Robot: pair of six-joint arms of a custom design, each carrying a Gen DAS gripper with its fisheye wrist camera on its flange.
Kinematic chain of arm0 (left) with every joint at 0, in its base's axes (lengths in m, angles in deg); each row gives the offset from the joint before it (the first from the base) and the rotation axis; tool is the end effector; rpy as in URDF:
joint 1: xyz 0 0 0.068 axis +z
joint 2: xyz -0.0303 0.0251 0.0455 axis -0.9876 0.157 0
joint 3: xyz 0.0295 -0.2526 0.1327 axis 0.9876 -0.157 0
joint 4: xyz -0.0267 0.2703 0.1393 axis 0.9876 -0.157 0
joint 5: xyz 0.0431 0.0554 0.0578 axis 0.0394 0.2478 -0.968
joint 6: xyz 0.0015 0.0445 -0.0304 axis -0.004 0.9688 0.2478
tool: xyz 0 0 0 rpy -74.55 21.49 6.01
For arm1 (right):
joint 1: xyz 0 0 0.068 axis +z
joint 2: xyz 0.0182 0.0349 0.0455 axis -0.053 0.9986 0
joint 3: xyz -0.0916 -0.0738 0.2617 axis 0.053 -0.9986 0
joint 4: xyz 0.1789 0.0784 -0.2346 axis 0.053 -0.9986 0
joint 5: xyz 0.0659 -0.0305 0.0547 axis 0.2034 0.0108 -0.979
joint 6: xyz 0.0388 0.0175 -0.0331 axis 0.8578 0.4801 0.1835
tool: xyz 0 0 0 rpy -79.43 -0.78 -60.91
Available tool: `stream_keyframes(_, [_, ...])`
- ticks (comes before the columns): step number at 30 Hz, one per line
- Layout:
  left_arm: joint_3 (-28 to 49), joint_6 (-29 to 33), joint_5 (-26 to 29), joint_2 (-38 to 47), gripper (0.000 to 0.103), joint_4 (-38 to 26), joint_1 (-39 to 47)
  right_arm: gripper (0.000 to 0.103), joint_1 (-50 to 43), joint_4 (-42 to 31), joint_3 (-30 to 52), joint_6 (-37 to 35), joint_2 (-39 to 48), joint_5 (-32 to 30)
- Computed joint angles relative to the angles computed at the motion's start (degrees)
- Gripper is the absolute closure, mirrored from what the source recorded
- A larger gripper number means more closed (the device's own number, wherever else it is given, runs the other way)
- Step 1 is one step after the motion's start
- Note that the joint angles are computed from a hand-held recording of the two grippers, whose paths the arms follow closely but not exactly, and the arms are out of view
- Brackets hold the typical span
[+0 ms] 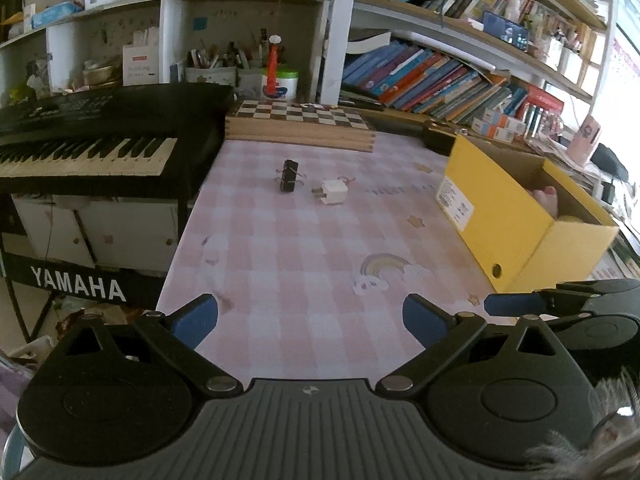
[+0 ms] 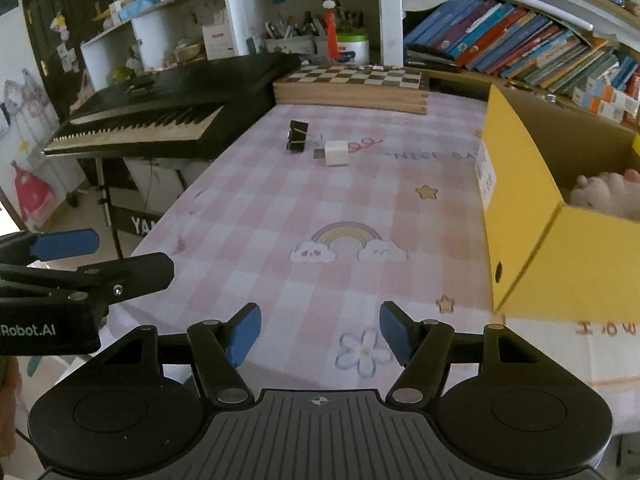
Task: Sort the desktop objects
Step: 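Move both tools toward the black binder clip and white plug, then grasp the black binder clip with the left tool while the right tool grasps the white plug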
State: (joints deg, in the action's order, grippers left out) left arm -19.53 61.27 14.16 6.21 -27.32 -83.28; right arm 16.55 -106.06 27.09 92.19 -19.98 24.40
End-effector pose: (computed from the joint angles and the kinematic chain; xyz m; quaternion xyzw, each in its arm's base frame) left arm 0.1735 -0.0103 0.2151 0.0049 0.9001 -0.0653 0.4307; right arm 0.1992 0.0716 0.2205 -0.1099 0.9246 0.0929 0.3527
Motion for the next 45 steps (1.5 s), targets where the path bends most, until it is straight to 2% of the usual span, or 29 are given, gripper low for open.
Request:
stream_keyframes(12, [7.85, -1.20, -3.04, 22.06, 0.004, 15.11, -0.91, 0.036, -5.49, 9.20, 7.62, -6.23, 16.40, -5.94])
stream_keyframes(24, [19.63, -0.99, -5.69, 41.63, 0.004, 23.09, -0.48, 0.036, -6.67, 17.54, 18.47, -6.42, 32.87, -7.31])
stream_keyframes(33, [26.70, -0.71, -6.47, 51.22, 0.004, 25.63, 0.08, 0.036, -5.45, 21.34, 25.72, -3.89, 44.19, -6.14])
stream_keyframes(45, [33.93, -1.62, -5.53, 61.01, 0.004, 26.65, 1.30, 0.036, -5.37, 22.82, 30.81, -4.72, 51.95, -4.63])
